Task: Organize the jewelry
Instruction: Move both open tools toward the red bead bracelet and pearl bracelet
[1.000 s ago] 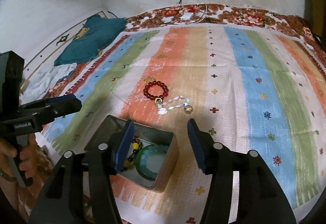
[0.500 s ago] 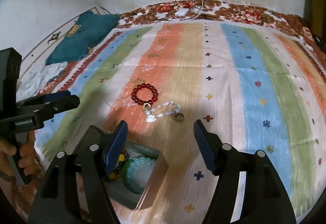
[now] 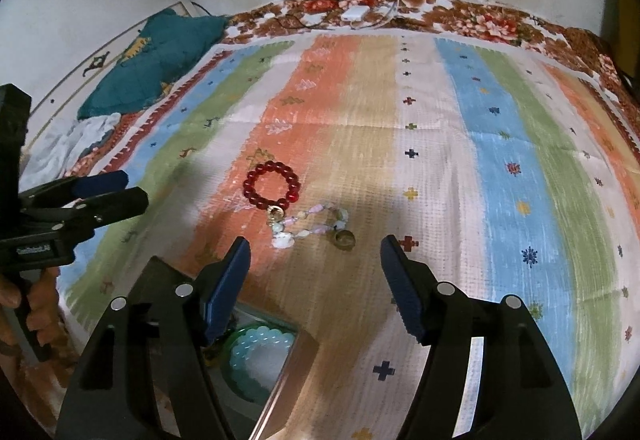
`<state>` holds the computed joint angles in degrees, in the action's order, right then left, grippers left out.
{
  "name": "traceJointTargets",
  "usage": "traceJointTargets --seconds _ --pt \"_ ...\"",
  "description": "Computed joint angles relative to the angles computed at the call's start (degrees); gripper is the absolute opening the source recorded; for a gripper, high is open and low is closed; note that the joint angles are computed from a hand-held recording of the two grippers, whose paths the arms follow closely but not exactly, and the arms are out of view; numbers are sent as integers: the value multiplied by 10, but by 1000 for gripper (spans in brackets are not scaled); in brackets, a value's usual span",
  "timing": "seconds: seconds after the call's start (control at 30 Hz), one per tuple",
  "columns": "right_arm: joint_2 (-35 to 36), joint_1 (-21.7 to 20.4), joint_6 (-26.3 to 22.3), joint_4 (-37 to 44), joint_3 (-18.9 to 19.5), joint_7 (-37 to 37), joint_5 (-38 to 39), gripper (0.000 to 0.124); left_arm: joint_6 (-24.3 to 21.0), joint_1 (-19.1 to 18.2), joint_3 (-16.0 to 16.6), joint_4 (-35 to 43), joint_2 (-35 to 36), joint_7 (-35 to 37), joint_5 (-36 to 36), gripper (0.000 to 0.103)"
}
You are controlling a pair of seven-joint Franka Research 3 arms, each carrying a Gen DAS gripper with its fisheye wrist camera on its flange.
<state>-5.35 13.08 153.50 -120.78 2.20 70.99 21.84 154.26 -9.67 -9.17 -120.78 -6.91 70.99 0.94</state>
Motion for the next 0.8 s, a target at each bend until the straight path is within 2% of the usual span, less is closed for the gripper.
traceJointTargets --seconds 0.2,0.43,0.8 --pt "22 -3 -20 24 -1 -1 -6 67 -19 4 0 25 25 3 -1 76" --pt "50 -5 -31 51 0 14 -27 67 -19 12 -3 49 51 9 -1 76" --pt "99 -9 -75 109 -1 23 -29 67 -36 21 -7 88 90 12 5 76"
